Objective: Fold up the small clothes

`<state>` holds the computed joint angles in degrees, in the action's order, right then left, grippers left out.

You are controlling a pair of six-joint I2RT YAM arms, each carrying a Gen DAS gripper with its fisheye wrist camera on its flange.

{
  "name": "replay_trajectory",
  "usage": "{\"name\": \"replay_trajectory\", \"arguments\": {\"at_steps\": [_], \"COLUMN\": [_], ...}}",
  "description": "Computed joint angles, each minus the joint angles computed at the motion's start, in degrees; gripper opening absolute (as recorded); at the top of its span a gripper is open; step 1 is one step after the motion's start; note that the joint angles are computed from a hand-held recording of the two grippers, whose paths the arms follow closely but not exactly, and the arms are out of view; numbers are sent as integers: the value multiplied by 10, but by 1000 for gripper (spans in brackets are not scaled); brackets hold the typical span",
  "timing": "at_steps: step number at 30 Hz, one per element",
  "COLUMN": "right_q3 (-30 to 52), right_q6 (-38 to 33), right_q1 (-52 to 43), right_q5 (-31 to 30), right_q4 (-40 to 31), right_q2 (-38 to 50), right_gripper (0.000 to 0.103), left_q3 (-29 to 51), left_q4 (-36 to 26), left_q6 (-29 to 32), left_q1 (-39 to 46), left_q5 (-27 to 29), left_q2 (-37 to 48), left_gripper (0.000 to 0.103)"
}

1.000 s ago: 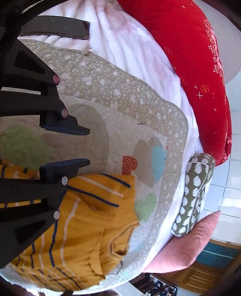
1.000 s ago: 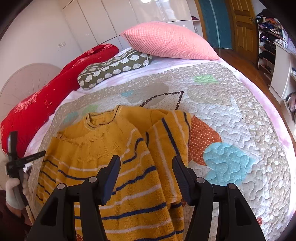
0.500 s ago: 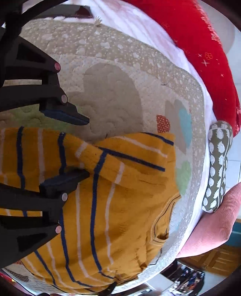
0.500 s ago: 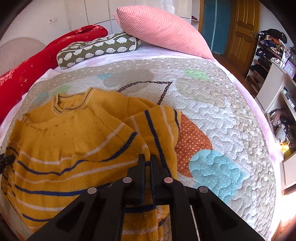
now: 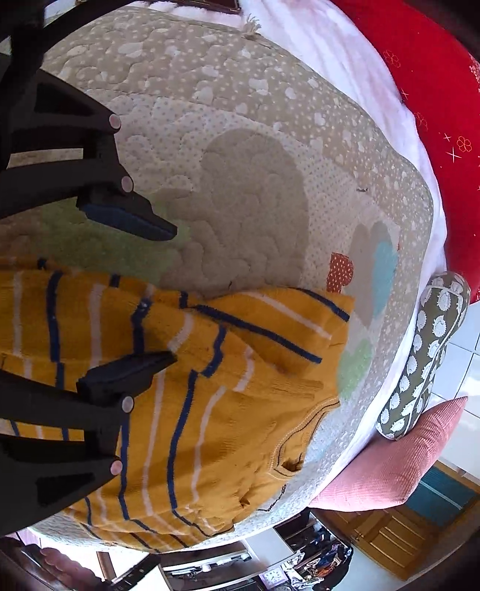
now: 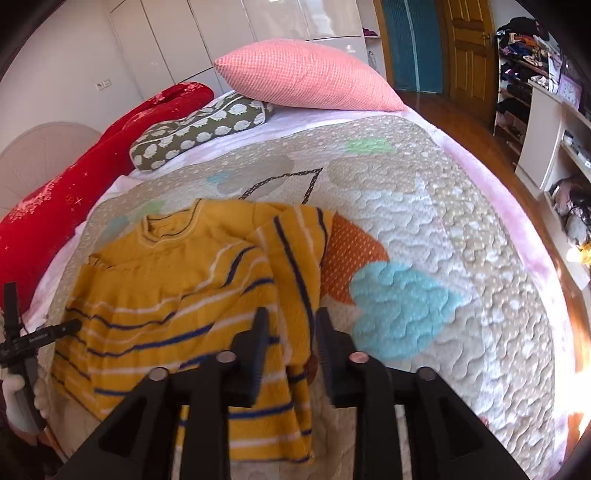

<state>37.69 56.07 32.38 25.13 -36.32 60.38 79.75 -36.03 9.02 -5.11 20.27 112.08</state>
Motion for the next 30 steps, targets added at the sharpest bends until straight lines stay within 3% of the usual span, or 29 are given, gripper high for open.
{"name": "replay_trajectory", "arguments": {"at_steps": [2,8,10,12,16,17,18,19,20,21,23,26,30], "right_q3": [-16,-64,-84,-98,-114,-115,-114,-113,-118,-132,-138,-97,-60], "right_q6": [44,151,168,181,189,191,193,198,199,191,205,201,199], "right_q1": [48,142,148,155,163,163,163,162,158,143,135,143,155], "right_q5": [12,48,44,42,37,33,30,29,23,-2,0,38,61], "right_q4": [-5,-5,11,28,69,80,88,93,102,124,108,11,-75], "right_q2": [-10,-25,-37,-41,-25,-16,-6,0,-5,-27,-76,-120,-111], "right_gripper": [57,57,57,57,57,57,53,46,19,15,14,7,6], "left_q3": [-28,-81,-82,-94,-129,-142,-153,-160,-156,-139,-102,-59,-66], "left_q4": [-5,-20,-34,-36,-16,-7,-1,5,1,-18,-49,-80,-67], "left_q6": [15,61,76,88,96,95,96,95,94,95,96,110,109], "left_q1": [14,81,99,103,76,64,49,31,23,23,31,46,48], "left_q5": [24,82,107,124,124,109,92,61,45,45,46,39,-2], "left_q2": [-26,-60,-52,-54,-73,-82,-93,-104,-109,-108,-102,-101,-91], "left_gripper": [60,68,68,74,79,76,51,35,20,13,10,10,10]}}
